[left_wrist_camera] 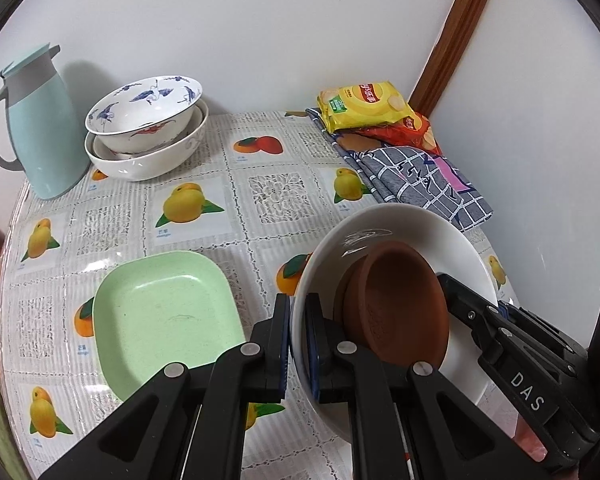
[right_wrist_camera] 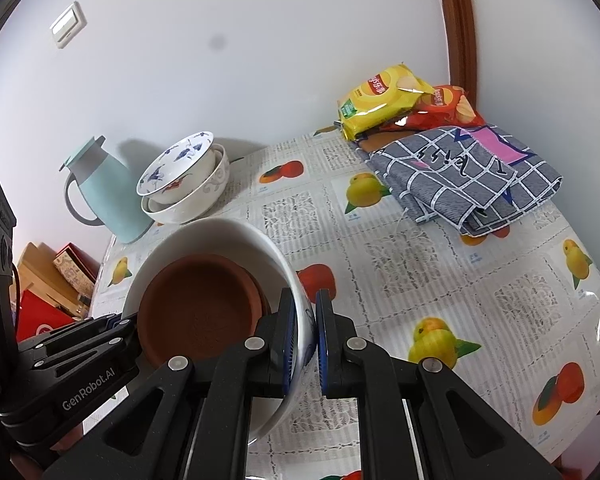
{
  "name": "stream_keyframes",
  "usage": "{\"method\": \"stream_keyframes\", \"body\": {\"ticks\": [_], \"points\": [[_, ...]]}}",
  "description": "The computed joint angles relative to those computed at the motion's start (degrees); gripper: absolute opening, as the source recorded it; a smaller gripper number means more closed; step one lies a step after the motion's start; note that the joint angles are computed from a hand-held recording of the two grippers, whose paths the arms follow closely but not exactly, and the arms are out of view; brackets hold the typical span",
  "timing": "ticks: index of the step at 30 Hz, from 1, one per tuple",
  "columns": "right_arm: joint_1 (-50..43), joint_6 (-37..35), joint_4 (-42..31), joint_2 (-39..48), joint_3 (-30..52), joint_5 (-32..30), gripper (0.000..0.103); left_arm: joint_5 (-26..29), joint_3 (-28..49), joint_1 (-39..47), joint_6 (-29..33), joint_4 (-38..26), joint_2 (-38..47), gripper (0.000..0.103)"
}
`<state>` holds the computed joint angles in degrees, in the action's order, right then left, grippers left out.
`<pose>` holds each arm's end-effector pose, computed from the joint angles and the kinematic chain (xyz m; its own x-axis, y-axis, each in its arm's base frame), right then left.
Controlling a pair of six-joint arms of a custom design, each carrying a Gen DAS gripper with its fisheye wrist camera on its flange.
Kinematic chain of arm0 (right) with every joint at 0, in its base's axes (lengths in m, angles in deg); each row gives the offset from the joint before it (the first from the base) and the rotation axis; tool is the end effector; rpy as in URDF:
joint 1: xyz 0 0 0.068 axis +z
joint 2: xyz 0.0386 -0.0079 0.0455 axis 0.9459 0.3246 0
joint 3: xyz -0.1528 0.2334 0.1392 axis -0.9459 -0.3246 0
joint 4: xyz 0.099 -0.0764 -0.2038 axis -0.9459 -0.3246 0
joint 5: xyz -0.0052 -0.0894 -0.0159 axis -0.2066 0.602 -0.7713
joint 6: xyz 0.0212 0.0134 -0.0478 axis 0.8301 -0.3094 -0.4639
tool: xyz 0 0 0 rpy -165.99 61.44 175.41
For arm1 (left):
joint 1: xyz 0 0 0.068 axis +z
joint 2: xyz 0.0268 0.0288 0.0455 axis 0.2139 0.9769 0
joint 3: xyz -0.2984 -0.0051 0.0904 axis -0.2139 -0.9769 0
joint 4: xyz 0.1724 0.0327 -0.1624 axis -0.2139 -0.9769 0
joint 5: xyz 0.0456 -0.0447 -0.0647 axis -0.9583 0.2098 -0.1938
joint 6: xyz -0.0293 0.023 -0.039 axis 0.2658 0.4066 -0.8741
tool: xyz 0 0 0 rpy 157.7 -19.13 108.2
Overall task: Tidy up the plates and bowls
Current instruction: 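Carry the white bowl with both grippers toward the light-green plate stack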
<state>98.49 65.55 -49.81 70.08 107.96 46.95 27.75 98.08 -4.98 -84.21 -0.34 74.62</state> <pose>0.2979 0.1521 0.2326 -0.8123 0.1162 -0.5715 -0.0399 0.9666 0.2532 0.2907 -0.0912 0.2423 -0.8444 -0.0648 -0.5317 0.0424 0.9815 -0.1869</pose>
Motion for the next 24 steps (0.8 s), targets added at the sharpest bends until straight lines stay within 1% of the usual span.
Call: {"method": "stream_keyframes", "body": {"ticks": [12, 24], "points": [[2.82, 1.06, -0.6, 0.82, 1.68, 1.76, 0.01, 1.24, -1.54, 2.81, 1.44, 0.22, -1.88, 0.008], [4.59, 1.77, -0.79, 2.77, 3.93, 1.9, 0.01, 2.44, -2.12, 6.12, 2.94, -0.06, -2.83, 0.008]]}}
